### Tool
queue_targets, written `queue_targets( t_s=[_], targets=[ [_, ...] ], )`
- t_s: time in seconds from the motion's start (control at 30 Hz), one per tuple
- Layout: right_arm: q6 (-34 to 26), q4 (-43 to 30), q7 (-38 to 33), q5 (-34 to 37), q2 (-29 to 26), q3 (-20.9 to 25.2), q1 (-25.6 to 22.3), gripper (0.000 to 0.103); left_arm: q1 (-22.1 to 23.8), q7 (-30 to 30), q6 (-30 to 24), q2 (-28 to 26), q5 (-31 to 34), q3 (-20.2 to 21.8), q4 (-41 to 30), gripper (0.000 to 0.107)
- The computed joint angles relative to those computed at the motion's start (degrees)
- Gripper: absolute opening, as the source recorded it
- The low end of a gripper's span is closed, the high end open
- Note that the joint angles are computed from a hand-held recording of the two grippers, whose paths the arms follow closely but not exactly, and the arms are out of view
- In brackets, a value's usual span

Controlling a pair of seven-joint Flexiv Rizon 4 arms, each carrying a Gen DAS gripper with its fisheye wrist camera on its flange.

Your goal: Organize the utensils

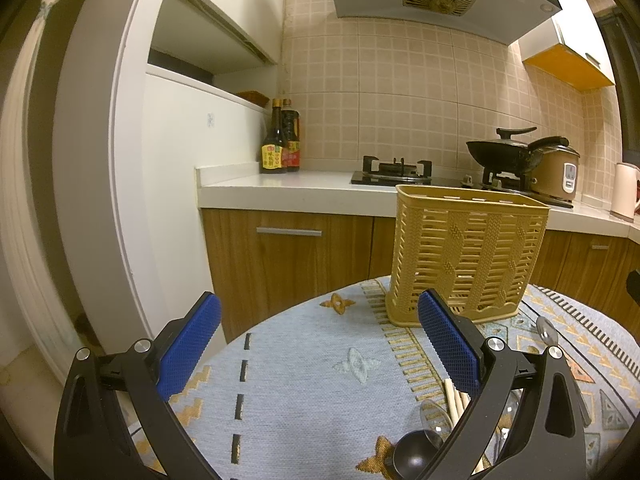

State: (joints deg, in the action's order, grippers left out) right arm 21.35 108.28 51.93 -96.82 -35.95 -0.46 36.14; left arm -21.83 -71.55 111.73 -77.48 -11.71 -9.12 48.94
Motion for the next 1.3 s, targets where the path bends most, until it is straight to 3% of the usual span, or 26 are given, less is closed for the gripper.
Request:
queue_targets(
  t_s=[0.2, 0.27, 0.33, 0.43, 0.5, 0.63, 0.7, 0.8, 0.9, 1.03, 1.1, 1.17, 1.3],
  targets=[
    [1.67, -0.45, -1.05, 1.14, -0.24, 0.13, -0.53, 0.096, 0.61, -0.89, -1.04, 0.36, -0.18, -0.89, 0.52, 0.096],
    [2.27, -0.95, -2.42, 2.82, -0.48, 0.32, -0.68, 0.096, 2.89, -1.61, -3.0, 1.0, 2.78, -4.66, 1.61, 0.096],
    [5.4, -1.35, -4.33, 4.19, -0.49, 0.65, -1.82, 0.096, 4.95, -1.26, -6.62, 1.62, 5.23, -7.84, 2.24, 0.094],
    [15.01, -0.62, -2.03, 2.12, 0.41, 0.74, -5.41, 0.096, 9.09, 3.66, -15.97, 3.87, 8.44, -14.36, 4.61, 0.084],
    [16.89, -0.63, -2.4, 4.38, 0.45, 0.88, -6.13, 0.096, 10.12, 7.04, -22.53, 5.98, 7.66, -15.03, 6.2, 0.084],
    [26.51, 0.08, -2.36, 6.67, 1.45, 1.04, -9.87, 0.096, 13.59, 14.75, -32.92, 9.82, 6.02, -19.1, 11.1, 0.079],
    [29.76, -0.18, -5.75, 10.72, 1.26, 1.26, -10.85, 0.095, 12.23, 15.89, -38.94, 11.58, 5.58, -15.74, 11.45, 0.077],
    [31.3, -1.21, -16.49, 22.67, 0.55, 2.4, -11.33, 0.095, 9.3, 16.09, -50.01, 12.42, 4.44, -10.05, 8.73, 0.062],
    [36.01, -1.6, -24.01, 29.76, 0.03, 3.05, -12.96, 0.096, 9.2, 17.51, -58.57, 12.04, 0.75, -9.4, 6.86, 0.061],
    [40.54, -0.97, -25.47, 31.25, 0.42, 0.54, -12.17, 0.096, 7.03, 18.01, -60.99, 11.7, -0.67, -5.23, 5.32, 0.057],
    [41.28, -2.21, -31.46, 36.43, -0.34, 1.49, -12.86, 0.096, 5.84, 18.34, -65.4, 10.79, -1.56, -3.08, 2.32, 0.056],
    [41.81, -4.34, -37.73, 41.79, -1.72, 2.89, -13.77, 0.095, 4.52, 18.52, -68.65, 9.27, -1.85, -1.2, -0.95, 0.049],
    [39.66, -8.44, -46.21, 47.77, -3.63, 3.03, -12.76, 0.078, 3.59, 18.05, -69.33, 9.11, -1.75, 0.65, -1.89, 0.045]
  ],
)
